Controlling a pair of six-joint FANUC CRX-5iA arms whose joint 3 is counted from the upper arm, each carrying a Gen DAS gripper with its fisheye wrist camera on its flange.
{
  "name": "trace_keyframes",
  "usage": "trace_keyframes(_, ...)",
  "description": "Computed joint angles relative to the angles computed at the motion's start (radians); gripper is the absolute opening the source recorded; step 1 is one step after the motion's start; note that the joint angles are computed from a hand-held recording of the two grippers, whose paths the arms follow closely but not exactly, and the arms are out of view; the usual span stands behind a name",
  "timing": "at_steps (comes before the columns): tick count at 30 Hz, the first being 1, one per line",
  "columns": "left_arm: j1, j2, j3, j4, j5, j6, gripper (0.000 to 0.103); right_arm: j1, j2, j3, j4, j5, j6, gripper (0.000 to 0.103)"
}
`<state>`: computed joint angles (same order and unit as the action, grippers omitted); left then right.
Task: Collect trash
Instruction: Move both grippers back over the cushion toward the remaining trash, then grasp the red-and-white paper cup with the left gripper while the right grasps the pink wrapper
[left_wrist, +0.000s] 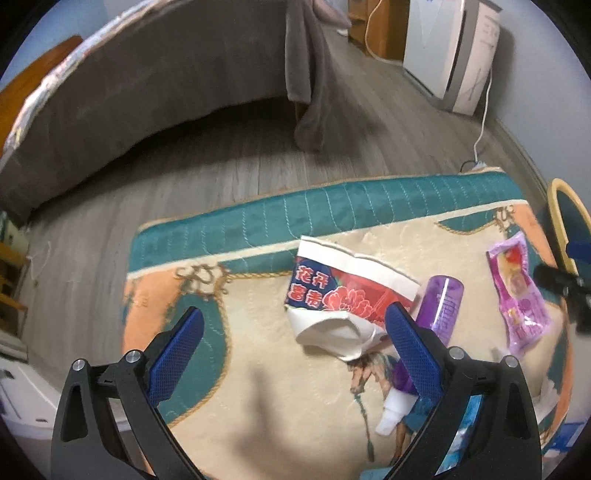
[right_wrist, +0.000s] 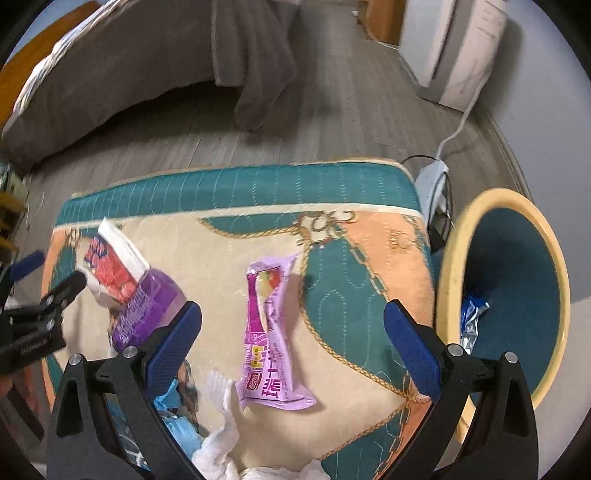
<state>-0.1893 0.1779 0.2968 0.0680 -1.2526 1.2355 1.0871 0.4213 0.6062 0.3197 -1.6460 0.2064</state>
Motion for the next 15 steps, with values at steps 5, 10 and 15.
trace_keyframes(5, -0.015, 0.058, 0.051, -0.023, -0.064, 0.069, 0.097, -0.022, 0.0, 0.001, -0.067, 0.02, 0.04, 0.086)
trace_keyframes(10, -0.005, 0.1, 0.072, 0.021, -0.122, 0.105, 0.094, -0.04, -0.032, -0.035, -0.134, 0.072, 0.03, 0.044)
trace_keyframes(15, 0.009, 0.11, 0.068, 0.076, -0.149, 0.092, 0.063, -0.042, -0.03, -0.026, -0.159, 0.075, 0.062, 0.013)
